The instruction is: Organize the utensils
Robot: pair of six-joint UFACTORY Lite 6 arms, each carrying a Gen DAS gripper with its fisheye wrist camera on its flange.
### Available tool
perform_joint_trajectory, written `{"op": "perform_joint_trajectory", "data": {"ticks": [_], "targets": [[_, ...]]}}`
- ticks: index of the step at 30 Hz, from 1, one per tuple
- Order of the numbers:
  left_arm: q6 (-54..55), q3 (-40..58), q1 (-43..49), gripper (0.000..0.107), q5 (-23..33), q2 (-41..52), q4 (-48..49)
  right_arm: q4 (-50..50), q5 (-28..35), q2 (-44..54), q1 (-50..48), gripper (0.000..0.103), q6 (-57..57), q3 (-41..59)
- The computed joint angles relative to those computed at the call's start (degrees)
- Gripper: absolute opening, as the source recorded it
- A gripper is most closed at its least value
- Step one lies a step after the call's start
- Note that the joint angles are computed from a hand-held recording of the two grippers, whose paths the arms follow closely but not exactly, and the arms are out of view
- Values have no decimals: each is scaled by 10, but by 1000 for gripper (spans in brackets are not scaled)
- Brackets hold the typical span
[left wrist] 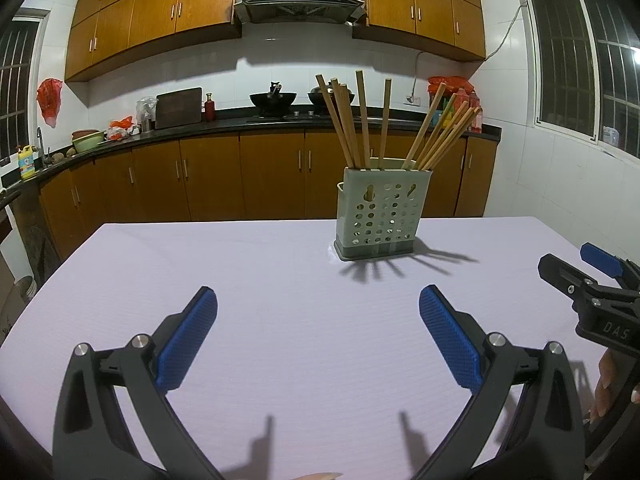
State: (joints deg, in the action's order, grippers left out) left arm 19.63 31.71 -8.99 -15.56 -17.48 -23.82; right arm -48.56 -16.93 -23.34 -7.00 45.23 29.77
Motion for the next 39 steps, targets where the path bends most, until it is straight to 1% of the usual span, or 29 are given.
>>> {"op": "perform_joint_trajectory", "data": {"ticks": [19,22,27,28,30,31,37,39], "targets": [[12,1,-6,99,-2,2,-14,1,1,-1,1,101,0,0],[-10,2,1,99,1,2,13,0,2,-1,1,101,1,0],[1,2,-2,99,0,3,1,-3,2,-1,1,101,4,1],[-8,2,2,99,2,2,12,-2,3,-2,1,101,3,1],[-2,1,-1,99,-1,2,5,-2,3,-2,2,101,4,1],[-20,1,5,99,1,3,26,-1,4,-2,3,101,4,1],[-12,2,3,99,1,4,17,-3,5,-3,3,101,6,1],[-24,1,7,99,3,2,31,-3,5,-3,3,101,6,1]]}}
